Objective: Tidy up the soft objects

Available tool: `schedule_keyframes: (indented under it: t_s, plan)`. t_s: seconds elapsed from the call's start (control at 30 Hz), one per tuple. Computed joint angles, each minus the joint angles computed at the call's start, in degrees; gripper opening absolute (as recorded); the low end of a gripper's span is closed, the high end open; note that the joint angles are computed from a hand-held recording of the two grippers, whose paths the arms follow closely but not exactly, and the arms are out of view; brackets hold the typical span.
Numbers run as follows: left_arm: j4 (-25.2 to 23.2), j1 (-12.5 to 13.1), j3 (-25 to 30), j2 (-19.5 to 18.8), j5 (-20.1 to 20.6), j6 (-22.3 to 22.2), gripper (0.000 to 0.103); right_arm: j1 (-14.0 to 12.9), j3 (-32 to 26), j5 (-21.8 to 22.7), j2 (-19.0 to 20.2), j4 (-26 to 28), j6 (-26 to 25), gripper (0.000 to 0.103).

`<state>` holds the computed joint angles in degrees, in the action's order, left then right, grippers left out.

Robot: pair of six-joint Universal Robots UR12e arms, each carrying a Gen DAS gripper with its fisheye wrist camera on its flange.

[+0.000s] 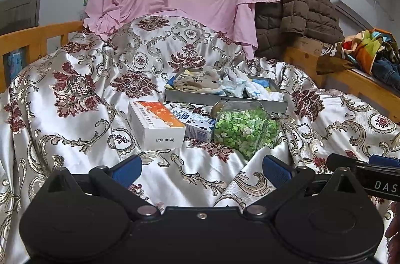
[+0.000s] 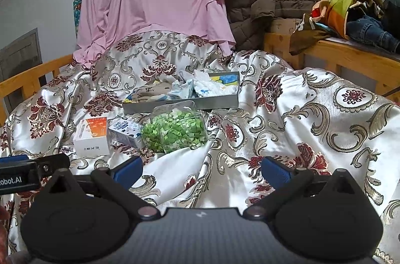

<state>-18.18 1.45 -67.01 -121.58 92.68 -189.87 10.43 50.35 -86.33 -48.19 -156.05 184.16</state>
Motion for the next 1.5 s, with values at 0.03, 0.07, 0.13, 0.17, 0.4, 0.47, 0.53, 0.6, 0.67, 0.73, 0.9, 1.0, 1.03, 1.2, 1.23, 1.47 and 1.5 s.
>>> schedule_keyframes:
  t_s: [0.03, 0.07, 0.13, 0.17, 0.4, 0.47, 0.53, 0.6, 0.67, 0.73, 0.9, 1.0, 1.03, 1.2, 1.23, 1.47, 1.5]
  plan:
    - [0.01, 0.01, -0.03, 0.02, -0.03, -0.01, 0.102, 0.0, 0.02, 0.02, -0.01, 0.0, -0.03, 0.103]
    - [0.05, -0.01, -0.01, 0.0, 0.01, -0.06, 0.102, 0.0, 0.1, 0.03, -0.03, -0.07, -0.07, 0.103]
    - [0.06, 0.01, -0.03, 0.01, -0.03, -0.09, 0.102, 0.02, 0.07, -0.02, -0.01, -0.06, -0.06, 0.103]
    - [0.03, -0.01, -0.01, 0.0, 0.02, -0.02, 0.102, 0.01, 0.03, 0.02, -0.01, 0.04, -0.02, 0.103]
    - [-0.44, 0.05, -0.31, 0.17, -0.14, -0.26, 0.102, 0.03, 0.14, 0.08, -0.05, 0.06, -0.1, 0.103]
    - [-0.4, 0.05, -0.51, 0.27, -0.12, -0.21, 0.102, 0.05, 0.21, 0.08, -0.07, 0.05, -0.17, 0.103]
    - [-0.39, 0.05, -0.53, 0.27, -0.13, -0.25, 0.102, 0.06, 0.19, 0.09, -0.07, 0.09, -0.14, 0.103]
    - [-0.44, 0.04, -0.49, 0.26, -0.09, -0.29, 0.102, 0.06, 0.22, 0.11, -0.08, 0.11, -0.17, 0.103]
    - [-0.42, 0.06, -0.49, 0.26, -0.13, -0.29, 0.102, 0.06, 0.22, 0.08, -0.08, 0.1, -0.2, 0.103]
    - [-0.34, 0.07, -0.57, 0.29, -0.12, -0.29, 0.102, 0.09, 0.27, 0.05, -0.07, -0.03, -0.14, 0.103]
    - [-0.52, 0.12, -0.52, 0.3, -0.22, -0.26, 0.102, 0.0, 0.34, 0.08, -0.08, -0.11, -0.07, 0.103]
    - [-0.46, 0.11, -0.66, 0.34, -0.16, -0.32, 0.102, 0.0, 0.37, 0.08, -0.09, -0.16, -0.11, 0.103]
    - [-0.42, 0.12, -0.72, 0.36, -0.18, -0.32, 0.102, 0.01, 0.32, 0.06, -0.07, -0.12, -0.09, 0.103]
    - [-0.5, 0.1, -0.89, 0.41, -0.07, -0.43, 0.102, 0.0, 0.3, 0.07, -0.07, -0.08, -0.1, 0.103]
    - [-0.51, 0.1, -0.88, 0.42, -0.11, -0.41, 0.102, 0.0, 0.3, 0.07, -0.07, -0.08, -0.1, 0.103]
    - [-0.47, 0.07, -1.11, 0.5, -0.05, -0.46, 0.102, 0.0, 0.32, 0.08, -0.07, -0.09, -0.1, 0.103]
    - [-0.49, 0.08, -1.09, 0.49, -0.04, -0.45, 0.102, -0.01, 0.3, 0.1, -0.07, -0.06, -0.11, 0.103]
